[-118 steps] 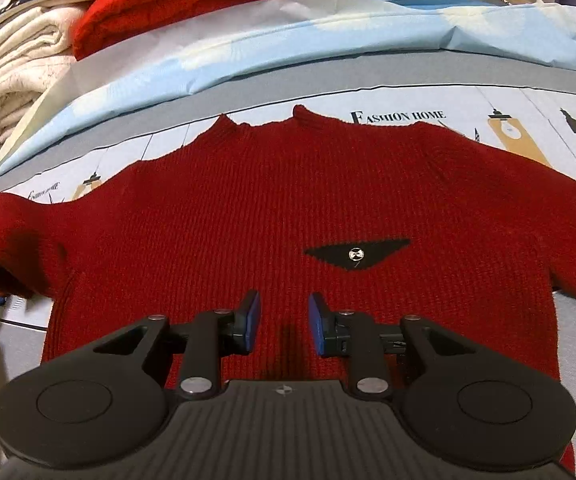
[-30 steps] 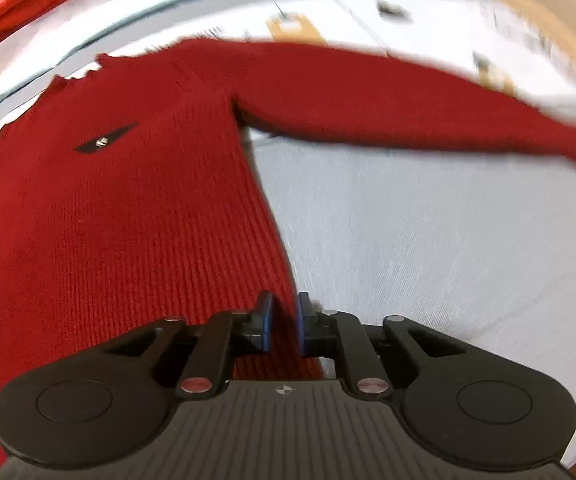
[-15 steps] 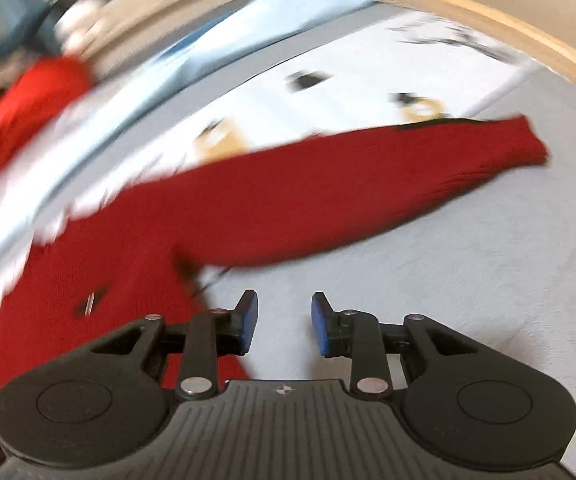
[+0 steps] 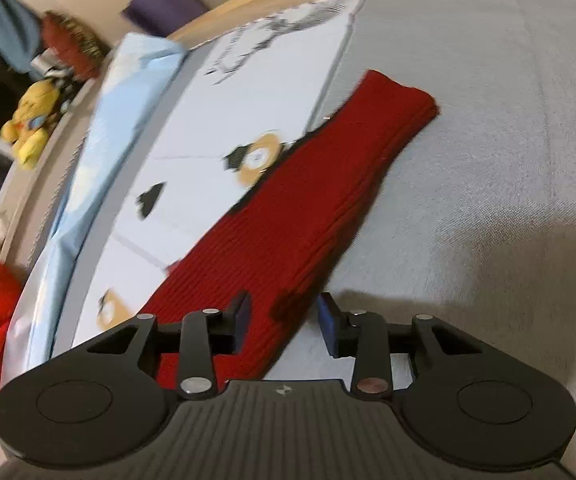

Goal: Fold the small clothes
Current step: 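Grasp a sleeve cuff with the right gripper and fold it across the body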

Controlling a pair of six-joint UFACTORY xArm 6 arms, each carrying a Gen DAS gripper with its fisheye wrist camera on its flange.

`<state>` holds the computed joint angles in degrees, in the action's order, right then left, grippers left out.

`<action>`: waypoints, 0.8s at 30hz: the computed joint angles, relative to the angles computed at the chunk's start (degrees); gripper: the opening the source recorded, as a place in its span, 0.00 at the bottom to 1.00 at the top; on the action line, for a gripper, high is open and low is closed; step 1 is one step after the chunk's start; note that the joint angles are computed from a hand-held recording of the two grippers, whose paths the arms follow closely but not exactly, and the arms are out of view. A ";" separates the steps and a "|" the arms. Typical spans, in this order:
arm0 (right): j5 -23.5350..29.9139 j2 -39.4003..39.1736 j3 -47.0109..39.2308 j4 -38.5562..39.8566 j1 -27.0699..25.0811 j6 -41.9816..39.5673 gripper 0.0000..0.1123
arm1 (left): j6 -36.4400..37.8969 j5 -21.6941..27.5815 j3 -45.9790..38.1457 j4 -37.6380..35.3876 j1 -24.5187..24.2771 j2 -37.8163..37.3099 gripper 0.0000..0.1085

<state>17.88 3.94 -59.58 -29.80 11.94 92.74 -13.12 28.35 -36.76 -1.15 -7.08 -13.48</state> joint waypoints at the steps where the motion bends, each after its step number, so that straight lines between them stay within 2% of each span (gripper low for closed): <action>1: -0.34 0.24 0.44 -0.08 -0.34 1.01 0.34 | 0.06 0.07 0.07 -0.04 0.13 -0.15 0.35; 2: -0.76 0.91 0.40 -0.90 -0.70 2.53 0.34 | 0.17 0.10 0.10 -0.06 0.33 -0.21 0.35; 4: -1.66 1.93 -0.19 -8.18 -1.43 9.73 0.31 | 0.14 0.25 0.19 0.22 0.78 -0.31 0.35; 6: 0.23 3.17 -2.26 -12.42 -1.24 12.49 0.23 | 0.08 0.27 0.40 0.48 1.39 -0.43 0.35; 7: 1.12 3.58 -3.00 -14.40 -1.18 13.84 0.13 | 0.01 0.33 0.55 0.57 1.76 -0.70 0.35; 9: 1.66 4.16 -3.84 -16.90 -1.40 15.91 0.11 | 0.40 0.33 1.01 0.24 2.38 -1.48 0.35; 13: 12.30 5.14 -10.64 -26.29 2.26 17.07 0.10 | 1.84 0.36 2.10 -1.11 3.85 -3.40 0.35; 16: 22.00 8.68 -21.76 -39.27 9.55 9.91 0.10 | 3.78 0.50 2.91 -2.83 5.64 -5.41 0.35; 17: 22.67 10.09 -25.42 -44.94 12.47 7.40 0.10 | 4.45 0.62 3.17 -3.57 6.40 -6.11 0.35; 19: 19.61 13.11 -31.53 -53.16 17.31 2.47 0.11 | 5.03 1.02 3.45 -4.44 7.86 -7.26 0.35; 21: 13.89 17.58 -38.08 -56.63 22.00 -2.04 0.11 | 5.79 1.36 3.58 -5.78 9.62 -8.18 0.35; 24: 4.91 25.60 -46.57 -51.14 27.53 -10.23 0.11 | 7.02 1.99 3.39 -7.61 11.74 -8.91 0.35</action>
